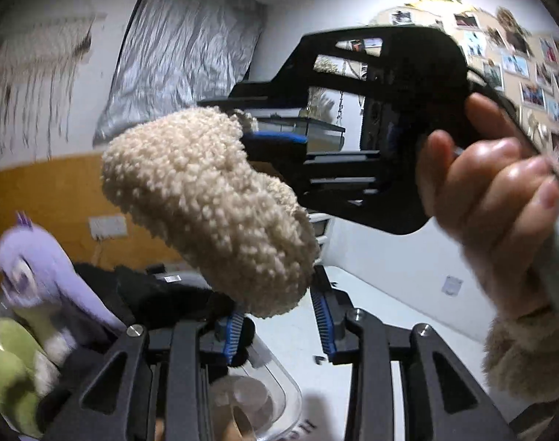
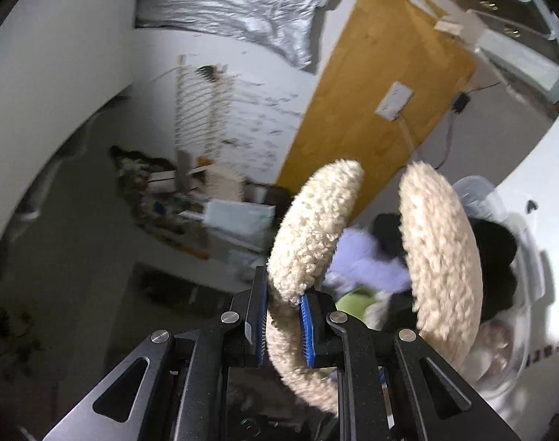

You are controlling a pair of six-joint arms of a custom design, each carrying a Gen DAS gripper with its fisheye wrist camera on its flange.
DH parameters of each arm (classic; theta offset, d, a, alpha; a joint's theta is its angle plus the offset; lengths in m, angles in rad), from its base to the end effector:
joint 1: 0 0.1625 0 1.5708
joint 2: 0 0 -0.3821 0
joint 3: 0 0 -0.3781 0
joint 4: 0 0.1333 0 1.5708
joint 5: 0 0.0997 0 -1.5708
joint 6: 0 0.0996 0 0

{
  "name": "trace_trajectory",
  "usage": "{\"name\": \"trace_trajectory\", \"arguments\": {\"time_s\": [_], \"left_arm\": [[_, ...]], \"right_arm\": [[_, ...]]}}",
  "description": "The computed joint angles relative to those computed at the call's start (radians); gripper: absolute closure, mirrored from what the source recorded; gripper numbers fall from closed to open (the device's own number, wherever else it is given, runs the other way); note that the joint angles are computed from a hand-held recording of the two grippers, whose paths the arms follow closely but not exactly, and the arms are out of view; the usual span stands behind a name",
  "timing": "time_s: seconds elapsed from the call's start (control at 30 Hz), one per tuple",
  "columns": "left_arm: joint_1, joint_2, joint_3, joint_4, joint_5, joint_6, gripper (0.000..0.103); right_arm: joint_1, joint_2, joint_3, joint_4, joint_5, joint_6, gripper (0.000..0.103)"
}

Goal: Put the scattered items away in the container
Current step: 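Carry the earmuffs over the bin with both tools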

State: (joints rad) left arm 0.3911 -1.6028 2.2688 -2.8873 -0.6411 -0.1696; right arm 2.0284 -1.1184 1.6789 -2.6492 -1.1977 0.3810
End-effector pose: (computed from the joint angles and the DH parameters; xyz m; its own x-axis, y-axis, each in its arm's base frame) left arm -0.2890 -0.3497 0.3238 -0.7911 0.3114 -0.5264 0.6109 0.3611 -0.7045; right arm 0.4260 -0.4811 0.2739 -0.8442 -0.2423 -0.4781 -0.0753 0.9368 -0.3418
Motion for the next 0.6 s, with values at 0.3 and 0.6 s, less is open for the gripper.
{"name": "trace_trajectory", "arguments": {"time_s": [0.3,0.6], "left_arm": [[0.102,-0.061,-0.015,0.126,-0.059,-0.209,0.073],[0.074,-0.118,-0.040,0.428,0.023,-0.431,0.049]], "right_arm": [[0.036,0.157,-0.066,-0.096,-0.247,-0.017,0.086],[0.032,0.214,-0.165,0.080,-0.236,-0.047,0.086]]}}
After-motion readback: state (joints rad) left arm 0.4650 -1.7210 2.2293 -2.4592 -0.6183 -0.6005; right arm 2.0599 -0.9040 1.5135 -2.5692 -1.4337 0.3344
